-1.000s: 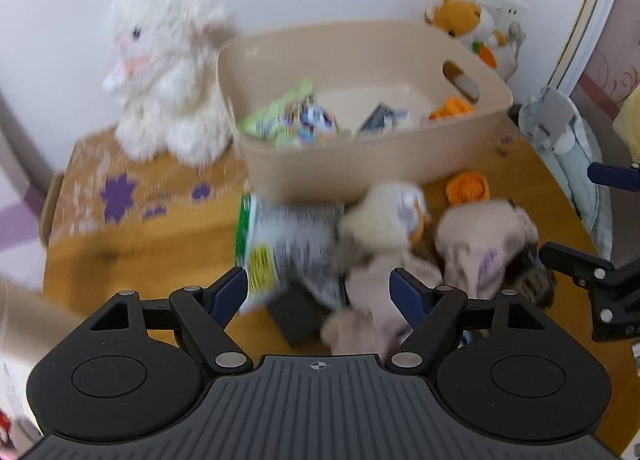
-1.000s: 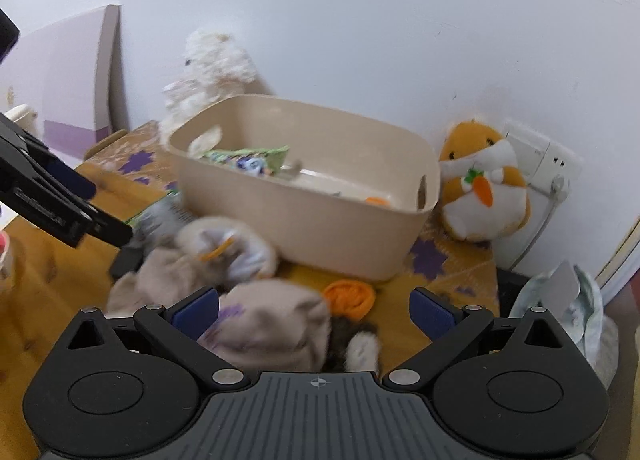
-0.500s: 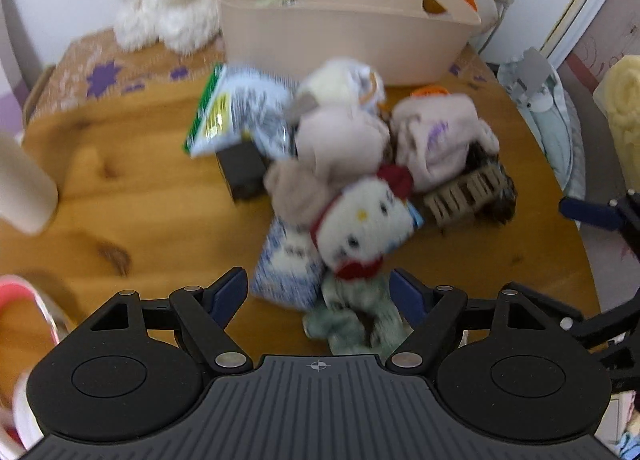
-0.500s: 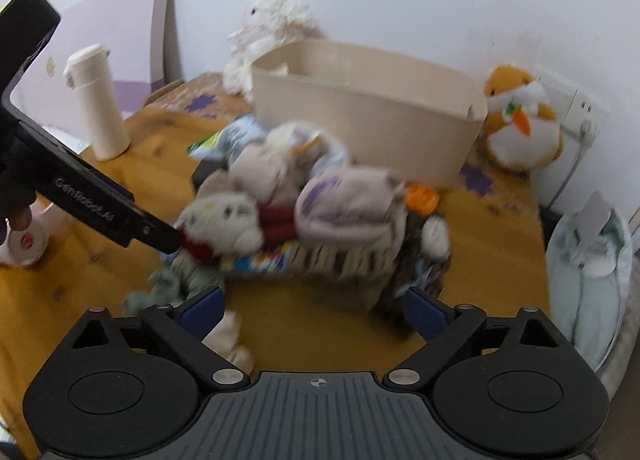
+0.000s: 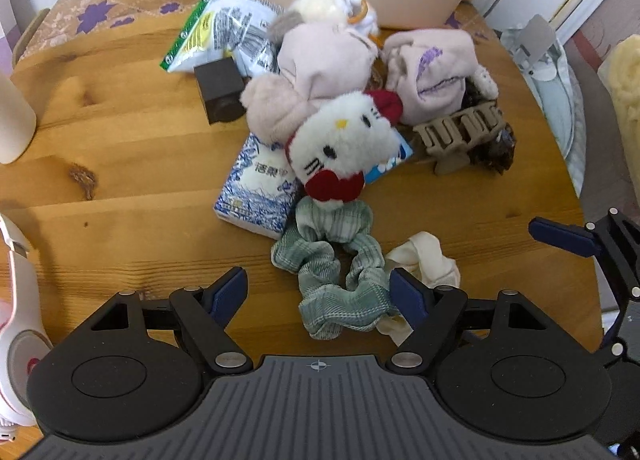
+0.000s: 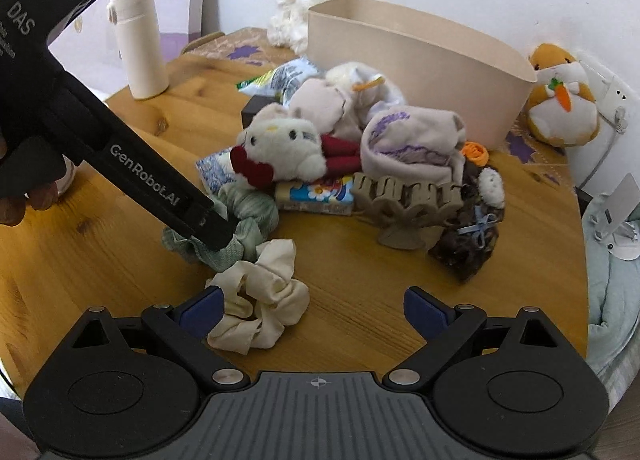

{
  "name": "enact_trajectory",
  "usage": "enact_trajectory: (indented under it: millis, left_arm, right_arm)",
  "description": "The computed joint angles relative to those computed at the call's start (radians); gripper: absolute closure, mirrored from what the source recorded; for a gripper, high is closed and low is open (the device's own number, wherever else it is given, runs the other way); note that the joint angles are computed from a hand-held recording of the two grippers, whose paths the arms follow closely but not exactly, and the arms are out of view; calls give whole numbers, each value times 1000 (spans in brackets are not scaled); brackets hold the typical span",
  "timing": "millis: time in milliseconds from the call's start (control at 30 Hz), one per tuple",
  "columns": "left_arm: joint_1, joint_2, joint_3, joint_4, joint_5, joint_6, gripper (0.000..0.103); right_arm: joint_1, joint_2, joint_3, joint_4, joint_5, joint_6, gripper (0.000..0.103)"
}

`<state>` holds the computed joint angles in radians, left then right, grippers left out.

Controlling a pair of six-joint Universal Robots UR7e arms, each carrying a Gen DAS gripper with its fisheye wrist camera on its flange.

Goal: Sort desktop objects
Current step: 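Grasp the green plaid scrunchie with left gripper while right gripper grasps the cream scrunchie, then carry both scrunchies to the basket and release them inside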

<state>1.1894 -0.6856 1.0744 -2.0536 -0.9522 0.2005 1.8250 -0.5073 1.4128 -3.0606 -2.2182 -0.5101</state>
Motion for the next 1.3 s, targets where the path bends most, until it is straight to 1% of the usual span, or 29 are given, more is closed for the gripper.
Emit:
enact_trajectory:
  millis: [100,167,267,367,433,500,567,600,633,667,700,733,767,800,833,900,967,1100,1300]
  left_arm:
    - [5,16,-15,24,5,-39,23]
    - [6,29,-27,51,21,-65,23]
    - [6,33,-14,35,38,-54,23]
    - [9,29,10,-12,47,-29,24]
    - [10,24,30,-54,46,4,24]
    - [11,20,46,-87,46,39,29]
    - [9,16,61,-117,50,79,40]
    - [7,17,65,-128,53,93,44]
    - [7,16,70,-138,53,109,50]
    - [7,15,72,-145,53,121,54]
    - [7,15,72,-147,53,126,55]
    - [8,13,71,-146,51,126,58]
    - [9,13,69,-145,48,126,62]
    - [10,14,64,-141,46,125,63]
    - [11,15,61,-136,45,122,65]
    - [12,14,56,-127,41,119,69]
    - [11,11,57,-126,39,124,73]
    - [9,8,49,-112,28,127,74]
    - [-1,-3,36,-92,-12,133,76]
  right_arm:
    - [-3,23,-23,13,-15,-5,5]
    - [-5,34,-34,20,-16,-12,5]
    - [-10,44,-44,36,-4,-23,5]
    - [-14,53,-59,66,-2,-18,10]
    - [-19,53,-64,87,13,-1,18]
    - [-22,52,-68,101,27,6,25]
    - [-26,48,-67,116,49,14,32]
    - [-28,44,-66,126,64,20,38]
    - [-31,40,-65,135,77,26,45]
    - [-34,38,-69,151,93,33,48]
    - [-36,34,-68,159,105,39,53]
    - [-38,31,-67,165,114,45,61]
    - [-39,29,-68,171,119,52,65]
    - [-40,26,-69,179,124,64,70]
    - [-43,23,-69,185,132,75,74]
    - [-48,15,-65,188,147,98,77]
    - [-50,7,-57,182,152,109,80]
    - [-52,-13,-37,147,164,121,80]
    - [-54,-43,-25,101,174,120,81]
